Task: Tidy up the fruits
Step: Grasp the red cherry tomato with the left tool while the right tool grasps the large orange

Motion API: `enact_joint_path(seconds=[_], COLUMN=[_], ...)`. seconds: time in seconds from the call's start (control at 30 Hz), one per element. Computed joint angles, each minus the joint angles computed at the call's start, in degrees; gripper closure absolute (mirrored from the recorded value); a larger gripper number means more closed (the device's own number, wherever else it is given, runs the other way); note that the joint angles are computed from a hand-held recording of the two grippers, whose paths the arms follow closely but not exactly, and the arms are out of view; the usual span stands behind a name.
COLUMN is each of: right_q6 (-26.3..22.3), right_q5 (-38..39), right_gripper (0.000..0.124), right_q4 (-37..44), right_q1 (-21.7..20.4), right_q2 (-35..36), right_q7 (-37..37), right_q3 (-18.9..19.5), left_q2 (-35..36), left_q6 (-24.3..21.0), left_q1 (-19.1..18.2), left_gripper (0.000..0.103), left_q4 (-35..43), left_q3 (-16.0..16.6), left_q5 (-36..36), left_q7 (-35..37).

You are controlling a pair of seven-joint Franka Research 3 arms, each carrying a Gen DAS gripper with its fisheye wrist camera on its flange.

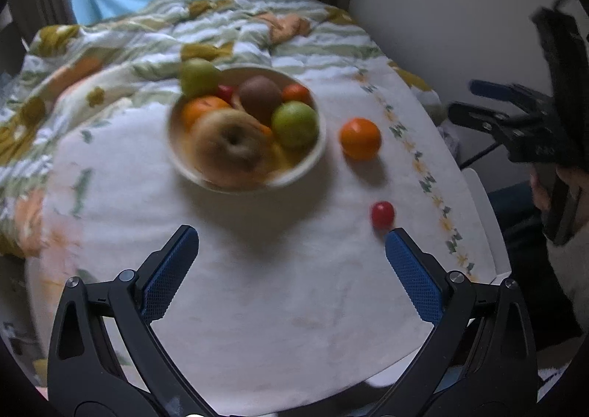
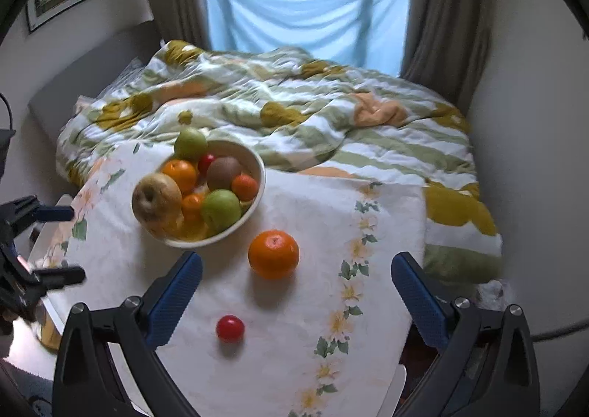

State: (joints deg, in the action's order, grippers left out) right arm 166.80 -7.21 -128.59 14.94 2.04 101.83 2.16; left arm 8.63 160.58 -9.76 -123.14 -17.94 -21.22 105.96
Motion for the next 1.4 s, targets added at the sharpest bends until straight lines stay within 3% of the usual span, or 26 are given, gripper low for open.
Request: enact_joint_path(seconds=[0.2,0.37,0.47,0.6,0.7,0.9,1.1,1.17,1.23,1.4], right_q6=[-0.57,-4.35,-7.14,-11.11,-14.24,-19.13,-20.45,-20.77,-21.31,-22.56], right_q5=[23.39,34.36,36.84,35.94,35.34,33.93,34.57,34.58,34.60,34.95], right_gripper=[0.021,0.021,0.021,0.021,0.022,0.022,0.022,0.023,0.024,0.036], right_q4=[2.90,6.58,8.91,12.16,14.56,17.66,19.02,19.57,20.00,20.99], right_q1=[-3.11,-5.56,-6.07,-5.83,-6.02,-5.95,-6.16,-6.07,-5.99,-5.80], right_q2=[5.52,9.32,11.46,14.07,15.81,18.05,19.19,19.59,19.95,20.89], right_q7=[-26.96,-41.01,-47.24,-51.64,-54.62,-58.17,-61.20,-61.90,-62.52,-63.49], right_q3=[3.03,4.69,4.62,3.87,3.54,3.12,3.32,3.35,3.42,3.61], left_q2=[5.67,9.77,11.95,13.77,14.83,16.16,17.21,17.46,17.70,17.19], left_q6=[3.31,5.31,5.47,5.56,5.76,4.96,3.55,3.65,3.14,1.77], left_q1=[-1.89,-3.14,-4.59,-6.62,-7.00,-11.10,-12.83,-11.61,-11.50,-11.41], left_gripper=[0.000,0.000,0.013,0.015,0.025,0.033,0.045,0.058,0.065,0.065], left_q4=[1.95,3.85,5.16,6.17,6.78,8.47,10.35,10.50,10.98,10.96], left_q3=[-2.33,-3.41,-2.93,-1.54,-1.45,2.85,4.39,3.10,2.83,2.81], left_q5=[0.80,5.01,9.12,14.59,17.38,27.05,34.70,35.01,35.87,36.93], left_q7=[-2.90,-10.05,-16.06,-24.06,-28.69,-39.61,-44.39,-43.77,-43.50,-43.90])
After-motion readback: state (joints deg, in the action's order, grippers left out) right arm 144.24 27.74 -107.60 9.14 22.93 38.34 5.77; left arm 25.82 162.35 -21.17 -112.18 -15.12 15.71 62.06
